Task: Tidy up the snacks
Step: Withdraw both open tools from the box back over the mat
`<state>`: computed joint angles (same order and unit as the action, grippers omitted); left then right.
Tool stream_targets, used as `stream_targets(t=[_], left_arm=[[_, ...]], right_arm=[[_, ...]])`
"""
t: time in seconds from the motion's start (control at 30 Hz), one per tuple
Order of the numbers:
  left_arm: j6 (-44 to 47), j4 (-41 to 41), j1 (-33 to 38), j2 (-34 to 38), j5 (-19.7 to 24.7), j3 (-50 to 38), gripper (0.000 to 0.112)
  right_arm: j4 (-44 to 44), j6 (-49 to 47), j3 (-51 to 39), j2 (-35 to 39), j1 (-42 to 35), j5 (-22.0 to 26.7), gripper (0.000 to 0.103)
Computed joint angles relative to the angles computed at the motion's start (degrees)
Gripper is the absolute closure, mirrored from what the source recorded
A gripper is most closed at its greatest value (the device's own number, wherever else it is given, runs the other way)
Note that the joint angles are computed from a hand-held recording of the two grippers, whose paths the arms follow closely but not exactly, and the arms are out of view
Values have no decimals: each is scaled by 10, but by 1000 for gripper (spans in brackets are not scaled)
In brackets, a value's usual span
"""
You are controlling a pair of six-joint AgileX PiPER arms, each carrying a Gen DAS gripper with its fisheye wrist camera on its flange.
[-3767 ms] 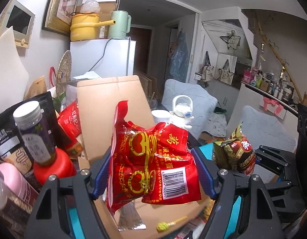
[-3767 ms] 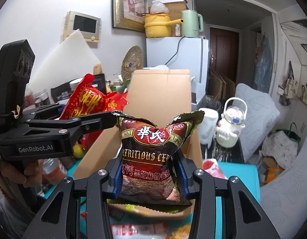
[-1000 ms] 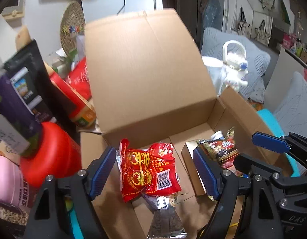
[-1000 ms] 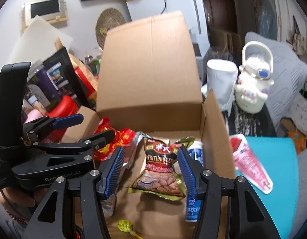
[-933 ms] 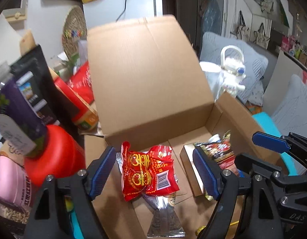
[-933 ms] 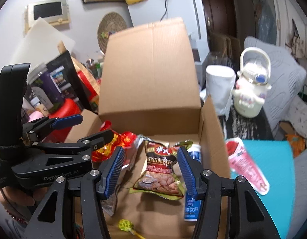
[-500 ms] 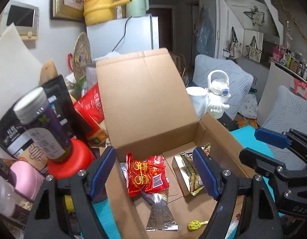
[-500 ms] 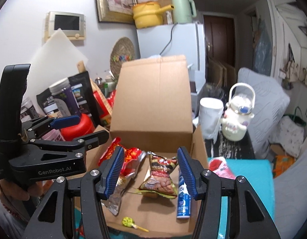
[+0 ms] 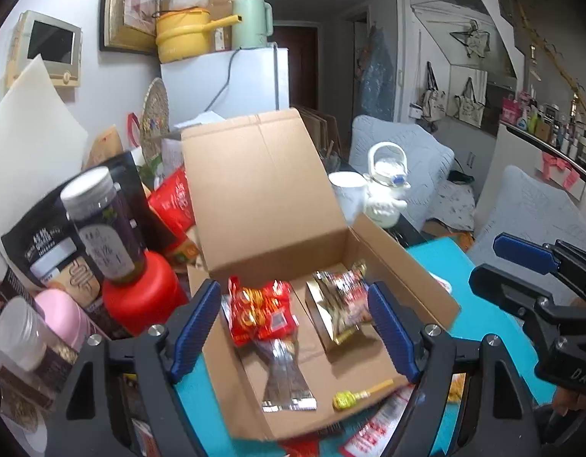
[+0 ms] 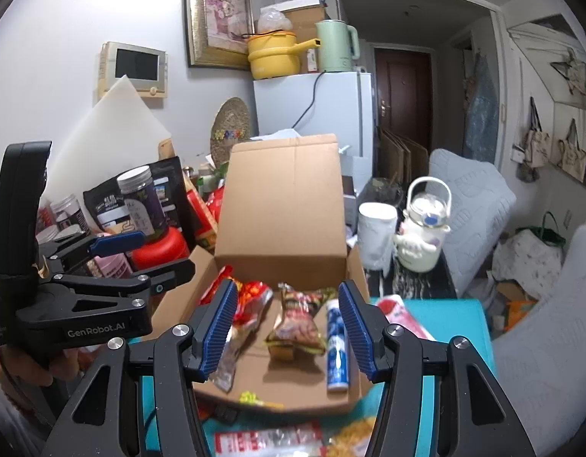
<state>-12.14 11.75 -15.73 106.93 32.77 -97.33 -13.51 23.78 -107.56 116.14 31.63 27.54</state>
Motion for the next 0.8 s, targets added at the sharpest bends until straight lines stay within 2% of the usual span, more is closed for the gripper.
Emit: stream_targets(t=[0.13,0.27,0.57,0.7,0.8], left_arm=[[39,-36,-3,-33,-16,56,33],[42,-35,-10,-64,-30,108,33],[4,4,-22,-118,-52,209,33],[-58,75,-37,-133,-59,247,33],[-4,21,-31,-139,-64,266,33]], right_arm=[[-29,33,53,-34,12,-6,48],[-65,75,96,-61,24,-10,48],[-90,139,201,-102,45,-41,48],[-87,155,230,-104,53,-50,48],[-70,151,246,-103,56,-55,48]])
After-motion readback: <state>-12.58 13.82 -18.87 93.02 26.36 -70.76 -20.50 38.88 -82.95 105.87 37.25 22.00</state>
